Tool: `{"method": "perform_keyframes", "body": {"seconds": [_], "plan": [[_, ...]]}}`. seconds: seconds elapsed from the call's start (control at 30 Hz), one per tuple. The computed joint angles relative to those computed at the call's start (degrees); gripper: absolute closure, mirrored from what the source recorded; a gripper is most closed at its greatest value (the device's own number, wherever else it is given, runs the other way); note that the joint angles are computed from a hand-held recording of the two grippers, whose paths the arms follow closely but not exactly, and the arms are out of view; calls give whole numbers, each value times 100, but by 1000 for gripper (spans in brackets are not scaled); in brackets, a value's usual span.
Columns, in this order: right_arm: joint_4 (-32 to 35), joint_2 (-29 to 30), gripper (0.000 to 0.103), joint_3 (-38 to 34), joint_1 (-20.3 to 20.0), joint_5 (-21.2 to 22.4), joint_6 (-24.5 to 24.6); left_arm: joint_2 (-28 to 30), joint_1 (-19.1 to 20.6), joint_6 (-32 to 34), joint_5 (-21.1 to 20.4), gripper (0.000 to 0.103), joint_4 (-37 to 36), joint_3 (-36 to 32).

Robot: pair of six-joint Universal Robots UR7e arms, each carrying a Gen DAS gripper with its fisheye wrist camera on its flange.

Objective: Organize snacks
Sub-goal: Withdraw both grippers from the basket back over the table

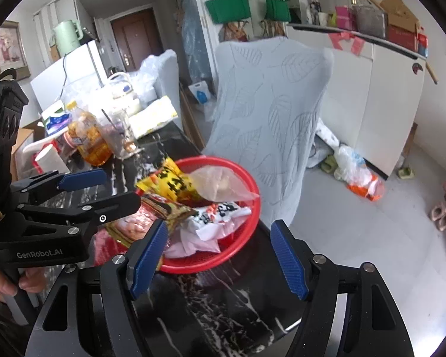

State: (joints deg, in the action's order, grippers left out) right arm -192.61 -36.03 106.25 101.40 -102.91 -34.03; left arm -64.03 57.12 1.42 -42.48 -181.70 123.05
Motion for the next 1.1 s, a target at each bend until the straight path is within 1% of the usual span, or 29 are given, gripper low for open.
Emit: {"method": "perform_keyframes", "body": {"seconds": [0.1,0.3,0.47,0.63,0.83,0.93,1.1], "plan": [[-152,-83,31,138,85,40,-1,-141,-130,108,47,27,-146,154],[-520,-274,31,519,228,193,-34,-509,-558,220,353,27,-533,638],[-816,-416,31,884,333,335,-92,-846,-900,62,570,27,-591,1073],[-1133,-493,31,1236,447,387,-140,-1176,-1288,-226,942,27,-603,1550],[-1415,-548,31,1640,551,453,-145,-1721,-1738,-991,1426,27,-59,2096],[-1493,-544,31,1788,614,484,-179,-2055,-1887,-1463,1564,27,396,2332],[-1491,-500,31,1983,654,577,-228,-2639,-2078,-2420,1743,27,1399,2667]]}}
